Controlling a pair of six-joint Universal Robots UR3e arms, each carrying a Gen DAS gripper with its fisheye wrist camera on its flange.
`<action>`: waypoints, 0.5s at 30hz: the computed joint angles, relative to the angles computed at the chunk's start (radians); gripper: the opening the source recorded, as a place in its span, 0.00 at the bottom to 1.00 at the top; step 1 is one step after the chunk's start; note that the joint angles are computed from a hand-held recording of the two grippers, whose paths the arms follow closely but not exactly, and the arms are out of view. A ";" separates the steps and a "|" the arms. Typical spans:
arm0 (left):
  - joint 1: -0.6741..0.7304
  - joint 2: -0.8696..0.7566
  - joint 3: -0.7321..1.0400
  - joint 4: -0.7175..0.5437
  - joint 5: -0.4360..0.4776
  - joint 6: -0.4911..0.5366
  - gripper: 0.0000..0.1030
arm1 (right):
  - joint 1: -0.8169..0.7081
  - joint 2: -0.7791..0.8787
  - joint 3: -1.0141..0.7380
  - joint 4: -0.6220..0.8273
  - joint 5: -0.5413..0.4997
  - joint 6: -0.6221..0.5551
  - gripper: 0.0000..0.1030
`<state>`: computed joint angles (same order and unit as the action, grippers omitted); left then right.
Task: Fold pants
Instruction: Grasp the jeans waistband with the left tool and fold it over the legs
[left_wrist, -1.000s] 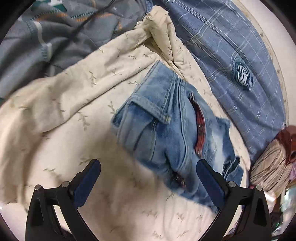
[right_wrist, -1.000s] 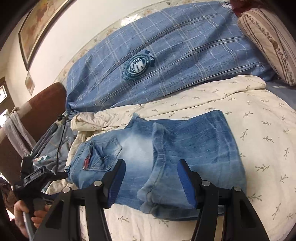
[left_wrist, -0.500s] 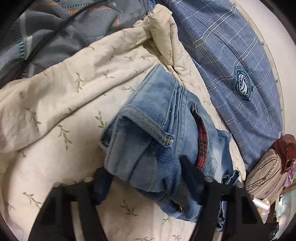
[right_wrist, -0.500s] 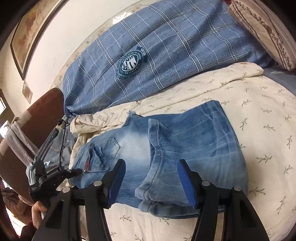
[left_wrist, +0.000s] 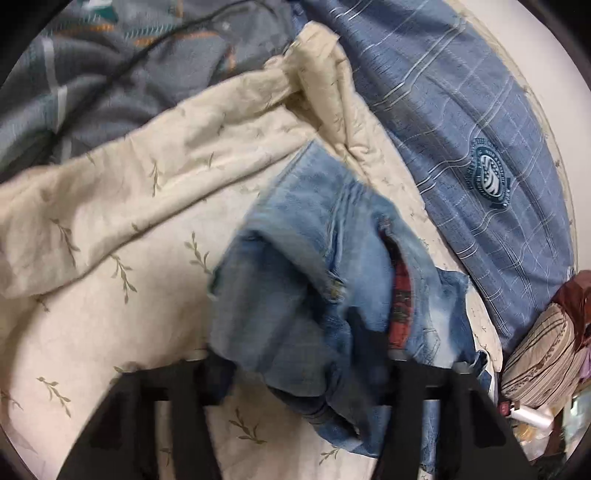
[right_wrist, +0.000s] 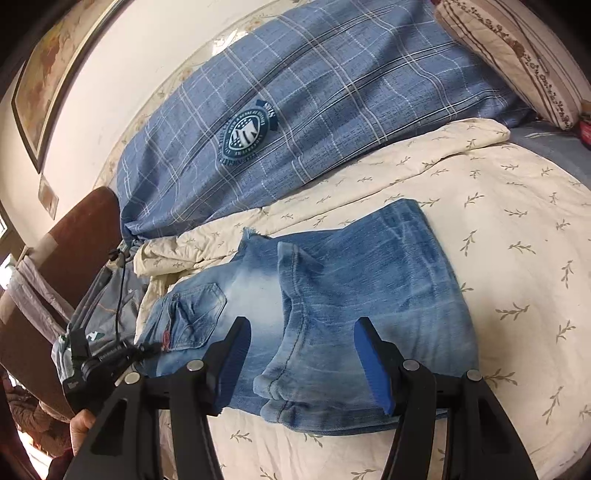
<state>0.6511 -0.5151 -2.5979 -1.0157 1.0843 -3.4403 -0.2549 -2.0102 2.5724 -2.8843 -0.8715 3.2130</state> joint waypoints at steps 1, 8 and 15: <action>-0.033 -0.008 0.006 0.044 0.021 -0.009 0.37 | -0.018 -0.013 0.008 0.007 0.011 -0.005 0.61; -0.598 -0.424 0.190 0.503 0.501 -0.188 0.24 | -0.220 -0.123 0.051 0.193 0.135 -0.027 0.61; -1.035 -0.685 0.465 0.558 0.820 -0.197 0.23 | -0.495 -0.292 0.088 0.569 0.263 -0.116 0.61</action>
<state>-0.3841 -1.2005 -2.1327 -0.4578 1.9045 -3.6373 -0.7503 -2.3026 2.6607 -2.3153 -0.6083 3.0974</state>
